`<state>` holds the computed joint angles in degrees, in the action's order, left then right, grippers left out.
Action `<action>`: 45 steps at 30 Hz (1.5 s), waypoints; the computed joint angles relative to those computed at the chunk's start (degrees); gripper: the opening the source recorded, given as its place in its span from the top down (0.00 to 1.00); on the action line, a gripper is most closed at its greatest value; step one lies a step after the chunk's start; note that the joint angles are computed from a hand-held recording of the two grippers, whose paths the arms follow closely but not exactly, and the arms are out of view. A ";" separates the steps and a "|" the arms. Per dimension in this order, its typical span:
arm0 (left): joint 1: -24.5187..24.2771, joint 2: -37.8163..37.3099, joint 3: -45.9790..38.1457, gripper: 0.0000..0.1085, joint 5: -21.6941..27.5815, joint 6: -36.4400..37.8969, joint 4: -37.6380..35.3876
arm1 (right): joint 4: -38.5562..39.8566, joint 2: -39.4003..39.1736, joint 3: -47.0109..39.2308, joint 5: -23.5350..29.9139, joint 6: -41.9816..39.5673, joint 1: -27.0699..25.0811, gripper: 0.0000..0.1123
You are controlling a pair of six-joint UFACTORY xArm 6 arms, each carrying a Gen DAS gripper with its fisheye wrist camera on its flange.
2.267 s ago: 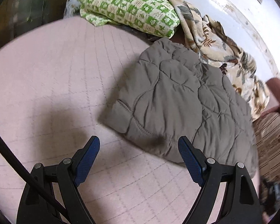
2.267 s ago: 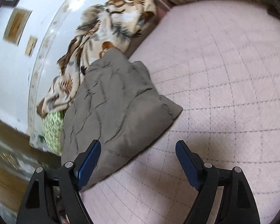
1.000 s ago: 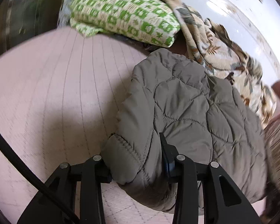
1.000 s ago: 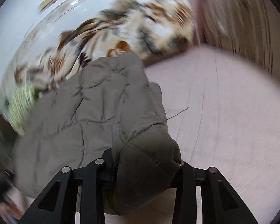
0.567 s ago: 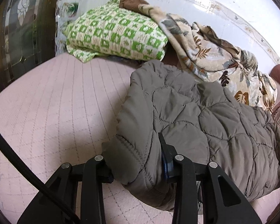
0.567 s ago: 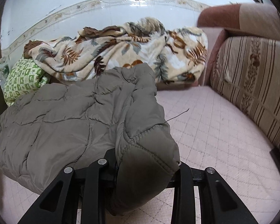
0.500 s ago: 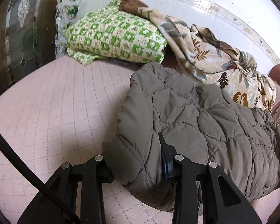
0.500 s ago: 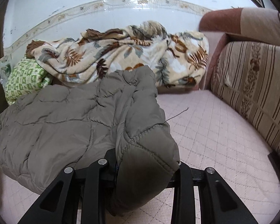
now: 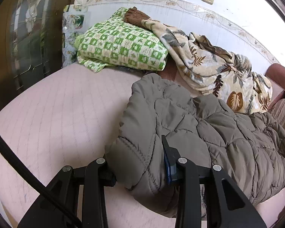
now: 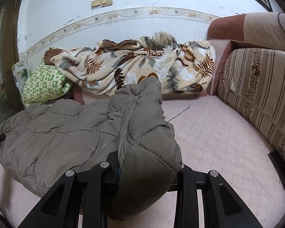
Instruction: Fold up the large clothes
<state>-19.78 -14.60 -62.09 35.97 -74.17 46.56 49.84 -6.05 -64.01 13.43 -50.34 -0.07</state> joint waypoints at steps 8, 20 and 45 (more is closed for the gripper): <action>-2.71 -9.19 9.87 0.64 1.79 -0.42 -1.61 | 2.12 -8.77 10.27 2.30 -1.75 -1.56 0.70; -2.80 -13.68 13.64 0.33 9.56 -5.89 -2.49 | 0.05 -3.40 5.62 22.22 16.05 -13.25 0.35; -18.91 11.52 -7.46 0.29 18.09 -3.46 14.06 | -4.39 -6.08 13.97 -5.26 4.76 10.76 0.33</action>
<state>-38.69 -3.08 -69.55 54.05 -77.63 60.62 45.45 -12.13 -50.04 8.17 -45.59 10.69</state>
